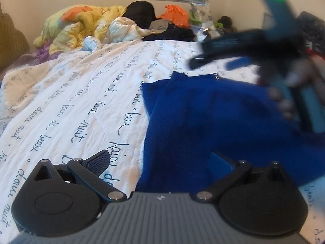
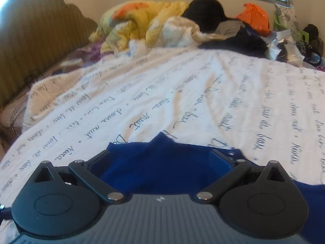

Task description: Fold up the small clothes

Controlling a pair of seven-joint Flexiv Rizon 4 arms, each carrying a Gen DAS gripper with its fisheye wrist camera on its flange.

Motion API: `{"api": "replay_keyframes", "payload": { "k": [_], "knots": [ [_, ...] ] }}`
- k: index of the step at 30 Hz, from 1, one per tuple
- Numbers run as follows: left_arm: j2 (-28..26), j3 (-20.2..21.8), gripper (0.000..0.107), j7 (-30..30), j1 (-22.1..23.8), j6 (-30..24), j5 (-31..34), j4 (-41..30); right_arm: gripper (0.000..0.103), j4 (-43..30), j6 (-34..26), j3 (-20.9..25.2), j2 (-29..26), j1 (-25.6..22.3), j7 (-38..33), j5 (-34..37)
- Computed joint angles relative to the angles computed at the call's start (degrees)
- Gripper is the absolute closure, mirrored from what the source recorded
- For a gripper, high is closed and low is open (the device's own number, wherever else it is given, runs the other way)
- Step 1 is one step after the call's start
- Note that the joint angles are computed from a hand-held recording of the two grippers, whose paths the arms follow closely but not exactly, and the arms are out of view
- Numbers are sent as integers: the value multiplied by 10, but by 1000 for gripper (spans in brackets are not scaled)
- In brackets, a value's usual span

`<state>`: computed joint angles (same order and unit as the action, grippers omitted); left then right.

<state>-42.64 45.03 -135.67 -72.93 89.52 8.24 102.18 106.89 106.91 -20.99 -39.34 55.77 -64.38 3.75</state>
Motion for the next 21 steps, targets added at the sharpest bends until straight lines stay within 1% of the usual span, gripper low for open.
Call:
{"api": "replay_keyframes", "payload": {
  "k": [1,3,4,5,6,7,8,9,10,11,12,13,14,15,16,17,18,19,20,21],
  "knots": [
    [6,-15,4,6,12,12,5,2,0,42,22,-30,18,28,-4,22],
    [14,-60,4,33,48,38,9,3,0,112,32,-82,51,75,-17,71],
    [14,-80,4,49,64,49,6,0,0,139,22,-107,63,95,-20,92],
    [10,-93,4,63,73,58,3,-7,0,160,-4,-136,74,115,-16,106],
    [3,-101,4,74,78,63,-3,-16,0,177,-34,-166,80,134,-3,109],
    [-1,-118,4,87,92,65,-9,-25,0,190,-51,-188,79,146,8,107],
    [-6,-134,4,98,103,53,-19,-36,0,198,-62,-194,75,142,16,99],
    [-13,-139,4,106,107,34,-33,-48,0,204,-68,-183,68,122,33,75],
    [-21,-142,4,114,109,24,-49,-55,0,204,-36,-165,52,102,19,87],
    [-31,-126,4,105,100,19,-47,-65,0,209,26,-142,32,76,21,87],
    [-34,-126,4,110,101,15,-46,-69,0,207,56,-134,16,66,6,94],
    [-30,-132,4,116,106,11,-45,-70,0,201,59,-138,7,67,-4,100],
    [-24,-139,4,120,112,7,-45,-68,0,195,50,-141,6,66,-11,106],
    [-20,-135,4,117,108,2,-43,-63,0,189,31,-141,14,63,-17,107],
    [-19,-112,4,105,90,-10,-40,-61,0,187,7,-143,27,64,-16,105],
    [-15,-90,4,85,72,-20,-32,-55,0,192,-15,-159,40,81,-7,109],
    [-6,-86,4,74,68,-13,-28,-42,0,206,-20,-188,46,114,11,117],
    [10,-100,4,64,78,-3,-26,-26,0,224,3,-199,56,137,12,134],
    [27,-126,4,55,97,3,-33,-7,0,247,45,-191,68,143,22,132],
    [44,-157,4,41,121,6,-47,12,0,271,88,-165,87,134,31,119]
  ]
}}
